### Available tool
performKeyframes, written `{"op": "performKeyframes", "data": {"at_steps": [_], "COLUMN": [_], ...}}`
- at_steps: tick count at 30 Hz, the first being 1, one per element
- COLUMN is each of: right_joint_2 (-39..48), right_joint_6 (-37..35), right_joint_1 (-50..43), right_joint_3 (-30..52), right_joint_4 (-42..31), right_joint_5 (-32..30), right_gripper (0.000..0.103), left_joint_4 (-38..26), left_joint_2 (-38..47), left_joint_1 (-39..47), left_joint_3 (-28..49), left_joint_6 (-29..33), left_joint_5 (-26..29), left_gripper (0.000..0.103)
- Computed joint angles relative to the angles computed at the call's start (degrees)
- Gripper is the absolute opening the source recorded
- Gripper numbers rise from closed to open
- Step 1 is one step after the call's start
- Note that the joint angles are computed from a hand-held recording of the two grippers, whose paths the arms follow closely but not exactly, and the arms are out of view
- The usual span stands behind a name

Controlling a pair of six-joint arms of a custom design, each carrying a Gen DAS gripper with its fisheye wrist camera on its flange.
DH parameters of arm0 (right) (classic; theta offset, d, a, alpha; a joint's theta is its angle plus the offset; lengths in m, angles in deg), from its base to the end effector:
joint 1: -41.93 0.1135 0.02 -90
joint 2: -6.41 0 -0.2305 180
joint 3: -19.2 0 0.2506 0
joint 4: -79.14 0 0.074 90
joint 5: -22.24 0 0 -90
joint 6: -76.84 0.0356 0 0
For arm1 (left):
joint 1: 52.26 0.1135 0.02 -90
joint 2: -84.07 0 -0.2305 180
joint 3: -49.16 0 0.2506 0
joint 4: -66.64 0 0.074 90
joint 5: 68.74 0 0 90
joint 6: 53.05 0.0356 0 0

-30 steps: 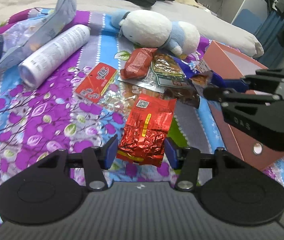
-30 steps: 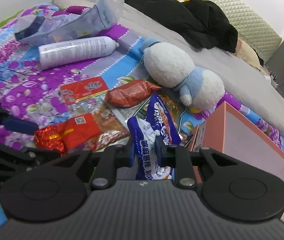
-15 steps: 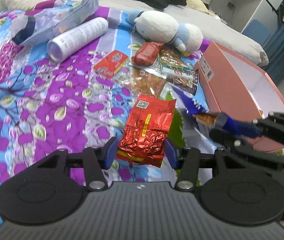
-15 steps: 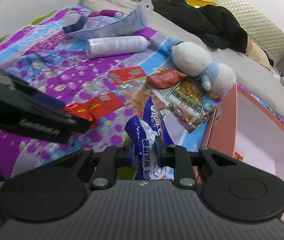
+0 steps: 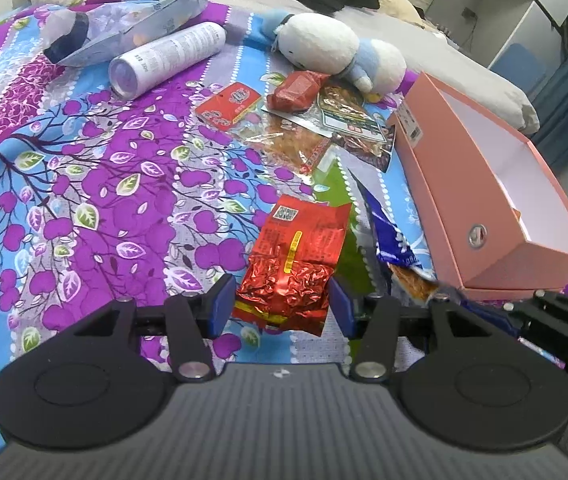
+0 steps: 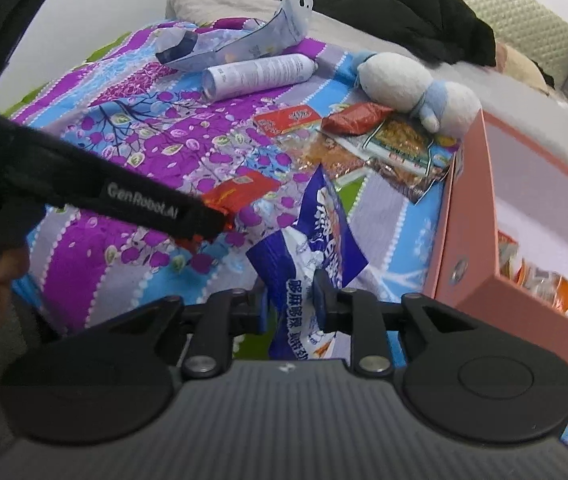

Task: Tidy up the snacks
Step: 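Close right tool on blue-white cabbage bag while left tool closes on red tea pack, then lift cabbage bag with right tool while left tool carries red tea pack over box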

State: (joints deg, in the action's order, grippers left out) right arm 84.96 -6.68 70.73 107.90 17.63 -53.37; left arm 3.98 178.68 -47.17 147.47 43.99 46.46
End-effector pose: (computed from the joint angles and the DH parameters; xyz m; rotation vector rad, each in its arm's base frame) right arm 0.2572 0.1313 0.2988 -0.3643 2.4017 -0.0341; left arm 0.3434 0.0154 0.2684 0.1992 2.5159 -0.4860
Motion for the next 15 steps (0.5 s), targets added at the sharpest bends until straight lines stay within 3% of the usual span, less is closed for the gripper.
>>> {"op": "performKeyframes", "data": {"at_steps": [4, 6, 7, 11, 15], "right_joint_2": [0.7, 0.4, -0.2, -0.5, 0.5], "right_joint_6": [2.2, 4.6, 5.9, 11.8, 16.7], "right_joint_1": [-1.2, -1.8, -2.2, -4.4, -4.9], "right_joint_3": [-0.4, -1.1, -2.0, -3.0, -4.0], "right_joint_4": [-0.5, 0.1, 1.1, 2.6, 4.3], "right_joint_5": [-4.9, -7.6, -8.9, -12.3, -8.5], "right_gripper": [0.052, 0.082, 0.085, 0.086, 0.086], "left_joint_4": [-0.2, -0.3, -0.4, -0.3, 0.1], "left_joint_2": [-0.2, -0.3, -0.3, -0.3, -0.2], "left_joint_1": [0.9, 1.4, 1.7, 2.6, 2.9], "left_joint_3": [0.0, -0.2, -0.3, -0.9, -1.2], "left_joint_6": [0.1, 0.2, 0.3, 0.1, -0.1], "left_joint_5": [0.3, 0.4, 0.5, 0.4, 0.2], "left_gripper": [0.057, 0.057, 0.057, 0.057, 0.057]}}
